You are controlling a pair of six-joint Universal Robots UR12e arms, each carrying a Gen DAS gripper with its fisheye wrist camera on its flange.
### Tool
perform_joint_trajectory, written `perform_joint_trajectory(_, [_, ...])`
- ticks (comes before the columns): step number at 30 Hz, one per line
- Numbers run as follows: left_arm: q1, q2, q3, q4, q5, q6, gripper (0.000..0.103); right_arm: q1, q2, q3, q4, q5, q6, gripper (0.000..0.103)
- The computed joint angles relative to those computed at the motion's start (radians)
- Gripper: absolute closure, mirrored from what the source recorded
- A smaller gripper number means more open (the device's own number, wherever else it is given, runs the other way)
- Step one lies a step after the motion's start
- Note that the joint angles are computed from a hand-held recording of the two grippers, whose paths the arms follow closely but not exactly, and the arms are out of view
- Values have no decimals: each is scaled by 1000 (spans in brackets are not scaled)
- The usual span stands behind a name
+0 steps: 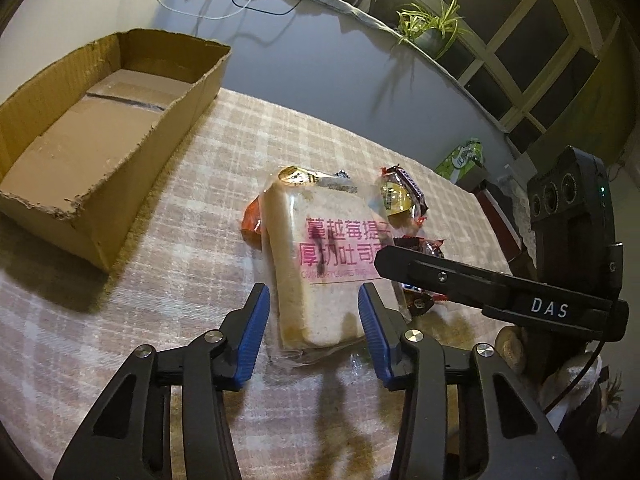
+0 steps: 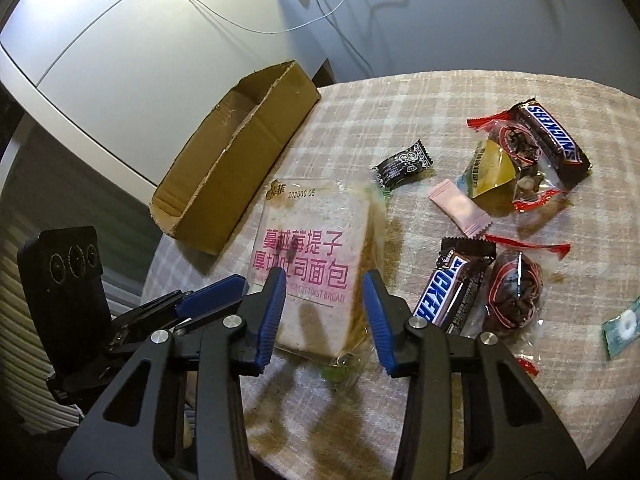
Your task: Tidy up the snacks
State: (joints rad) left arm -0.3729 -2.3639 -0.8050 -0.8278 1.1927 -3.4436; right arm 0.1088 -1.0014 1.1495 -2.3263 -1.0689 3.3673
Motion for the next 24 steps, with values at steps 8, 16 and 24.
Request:
perform_joint_trajectory(8, [3, -15, 18, -23, -14, 1, 59, -7, 25, -33, 56, 11, 25, 61])
perform_joint_trajectory(16, [2, -30, 41, -32, -29, 18, 60, -17, 31, -36, 70, 58, 29, 61])
perform_joint_trajectory(24, [-3, -24, 37, -15, -13, 31, 61, -8, 29, -45, 69, 40, 24, 61])
